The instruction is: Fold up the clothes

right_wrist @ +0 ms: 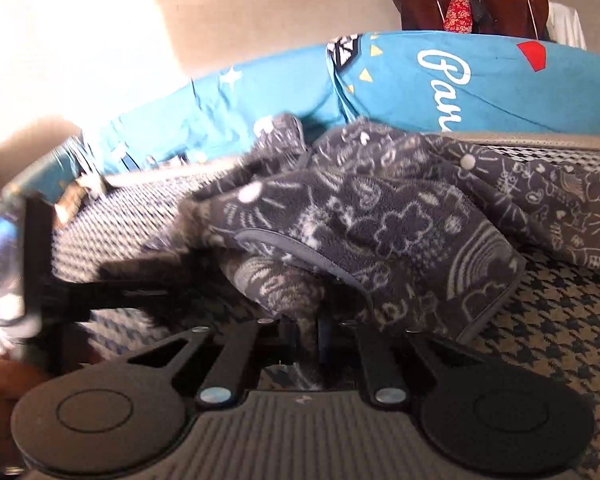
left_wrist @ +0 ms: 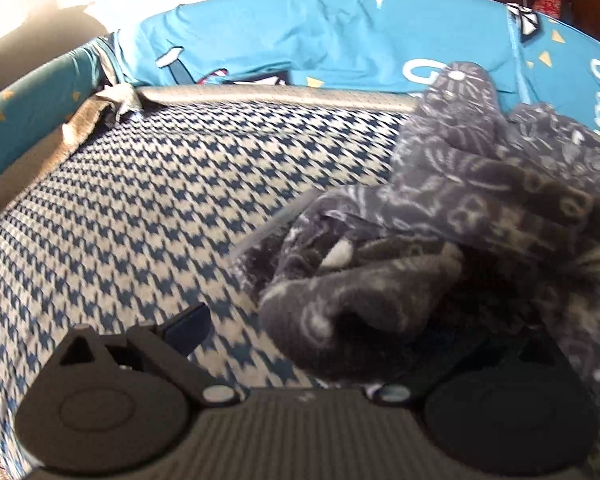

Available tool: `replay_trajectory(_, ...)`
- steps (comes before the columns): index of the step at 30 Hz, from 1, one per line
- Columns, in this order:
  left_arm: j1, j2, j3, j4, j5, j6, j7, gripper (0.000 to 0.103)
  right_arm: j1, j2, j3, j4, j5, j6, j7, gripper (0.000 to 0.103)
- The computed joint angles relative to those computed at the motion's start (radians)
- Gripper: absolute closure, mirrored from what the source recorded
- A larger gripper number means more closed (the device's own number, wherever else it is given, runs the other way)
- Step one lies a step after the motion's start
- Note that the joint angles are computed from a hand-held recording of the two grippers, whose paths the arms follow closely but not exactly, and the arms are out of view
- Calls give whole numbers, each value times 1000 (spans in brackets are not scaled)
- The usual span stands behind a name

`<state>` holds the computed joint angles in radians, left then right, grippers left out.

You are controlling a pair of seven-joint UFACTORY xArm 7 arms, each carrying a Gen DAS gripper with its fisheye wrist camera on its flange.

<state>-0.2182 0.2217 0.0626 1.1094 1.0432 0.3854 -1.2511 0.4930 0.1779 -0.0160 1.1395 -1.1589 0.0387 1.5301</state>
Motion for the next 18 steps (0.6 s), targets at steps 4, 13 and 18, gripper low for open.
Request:
replay_trajectory(4,-1,69,21,108,-9,78,-15,0,-11,0,1,-12,42,-106,-76,92)
replay_trajectory(13,29,162,88,286,-76,91,42,0,-331,54,427,-34,385,-135,-553,92)
replay_trajectory(18,49,154,96,299,-133,71,88,0,-411,126,571,5,470,-111,-699,92)
